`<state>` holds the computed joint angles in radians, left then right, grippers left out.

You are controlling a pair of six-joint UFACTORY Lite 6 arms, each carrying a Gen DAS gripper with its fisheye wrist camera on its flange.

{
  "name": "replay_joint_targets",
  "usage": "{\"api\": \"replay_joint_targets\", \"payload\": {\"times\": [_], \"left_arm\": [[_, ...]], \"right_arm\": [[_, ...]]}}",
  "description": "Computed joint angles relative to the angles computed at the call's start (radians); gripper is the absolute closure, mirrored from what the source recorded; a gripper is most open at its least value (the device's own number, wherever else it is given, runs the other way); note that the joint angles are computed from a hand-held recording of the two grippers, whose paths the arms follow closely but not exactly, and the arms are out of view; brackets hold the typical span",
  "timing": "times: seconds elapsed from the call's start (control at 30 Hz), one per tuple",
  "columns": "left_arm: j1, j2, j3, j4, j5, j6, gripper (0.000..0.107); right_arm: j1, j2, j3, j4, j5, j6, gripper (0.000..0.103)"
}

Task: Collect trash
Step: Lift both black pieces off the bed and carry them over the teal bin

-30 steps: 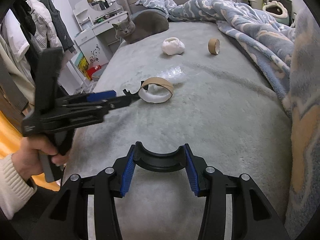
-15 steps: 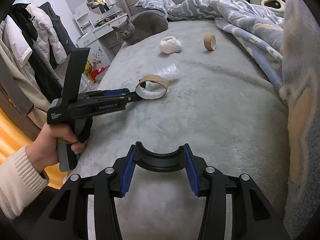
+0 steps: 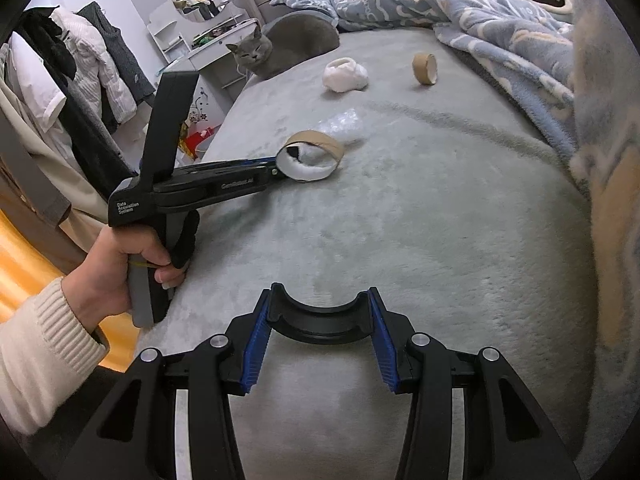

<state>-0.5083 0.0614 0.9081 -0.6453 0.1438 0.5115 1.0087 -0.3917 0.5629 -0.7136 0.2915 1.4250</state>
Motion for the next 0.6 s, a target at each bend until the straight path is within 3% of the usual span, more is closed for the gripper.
{"api": "replay_joint_targets", "payload": {"times": [0.2,0.5,0.6], "left_arm": [[-0.003,-0.063,-0.047,-0.05,0.017,0.042,0.086],[0.043,-0.273,-0.198,0.019,0.09,-0.033,0.086],[0.059,-0.375,-0.263,0.12,0.122,-0.112,0.086]], "right_arm": [[0.03,0.053,0.063,-0.062,0.015,0.063,0.056],[0.125,0.191,0.178,-0.202,0.078,0.255,0.056],[0.155,0.212,0.207,-0.227,0.105,0.305,0.056]]}}
